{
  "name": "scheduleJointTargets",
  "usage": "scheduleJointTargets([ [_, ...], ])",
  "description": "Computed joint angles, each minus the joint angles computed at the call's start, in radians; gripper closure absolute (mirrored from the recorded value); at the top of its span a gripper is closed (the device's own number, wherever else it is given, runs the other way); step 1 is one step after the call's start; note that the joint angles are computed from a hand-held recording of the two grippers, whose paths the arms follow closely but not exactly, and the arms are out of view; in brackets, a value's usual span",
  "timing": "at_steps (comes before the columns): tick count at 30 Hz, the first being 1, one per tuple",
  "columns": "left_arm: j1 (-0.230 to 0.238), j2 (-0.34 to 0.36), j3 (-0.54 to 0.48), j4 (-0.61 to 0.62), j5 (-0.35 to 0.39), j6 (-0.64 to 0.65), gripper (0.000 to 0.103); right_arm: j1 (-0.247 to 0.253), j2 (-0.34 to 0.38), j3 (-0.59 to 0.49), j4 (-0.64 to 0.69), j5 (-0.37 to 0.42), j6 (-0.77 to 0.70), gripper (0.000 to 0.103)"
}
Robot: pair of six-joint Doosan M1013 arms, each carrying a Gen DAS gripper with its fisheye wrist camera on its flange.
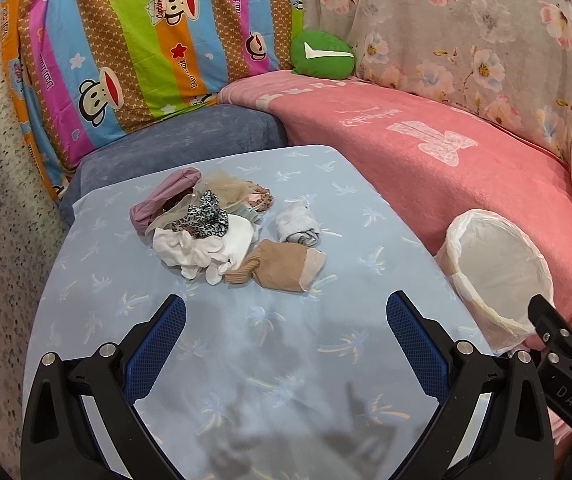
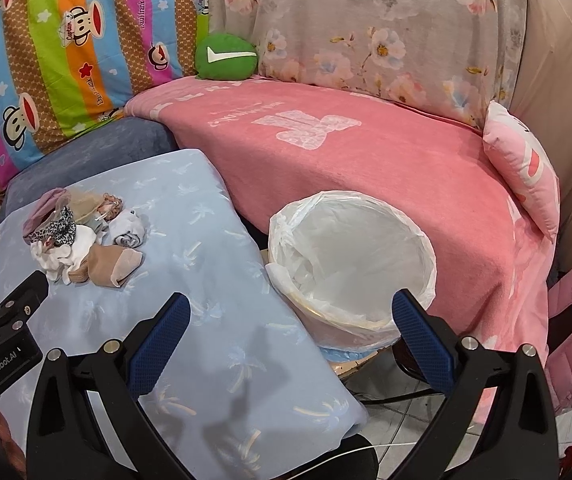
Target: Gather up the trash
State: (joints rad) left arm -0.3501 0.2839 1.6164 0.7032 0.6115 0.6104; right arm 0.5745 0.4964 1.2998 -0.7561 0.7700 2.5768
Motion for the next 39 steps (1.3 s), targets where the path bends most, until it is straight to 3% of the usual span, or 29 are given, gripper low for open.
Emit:
scheduleJointTargets([
  [8, 0.058, 0.017, 0.002, 0.024, -0.03, -0.01, 0.006, 0.014, 0.046, -0.06, 0.023, -0.018, -0.046, 0.006],
  [13, 0.106, 0.048, -0.019, 0.04, -0.03, 0.006, 0.006, 0.021, 0.095, -0.127, 0.107, -0.044, -0.141, 0.006],
  [17, 0.156, 0.077, -0.042, -0.043, -0.049, 0.062, 0.006, 0.025, 0.139, -0.188, 0.184, -0.06, -0.224, 0.006],
  [22, 0.191, 0.12, -0.073, -0.054, -0.054, 0.093, 0.006, 0.024, 0.202, -0.276, 0.315, -0.061, -0.344, 0.006],
  [29, 0.237, 0.181, -0.131, -0.277, -0.051, 0.272, 0.007, 0.022, 0.277, -0.383, 0.422, -0.014, -0.426, 0.006],
  [35, 0.242, 0.21, -0.161, -0.323, -0.029, 0.331, 0.015, 0.023, 0.316, -0.434, 0.461, 0.015, -0.464, 0.007],
  [39, 0.253, 0.224, -0.173, -0.399, -0.022, 0.395, 0.032, 0.027, 0.336, -0.46, 0.481, 0.024, -0.492, 0.007],
])
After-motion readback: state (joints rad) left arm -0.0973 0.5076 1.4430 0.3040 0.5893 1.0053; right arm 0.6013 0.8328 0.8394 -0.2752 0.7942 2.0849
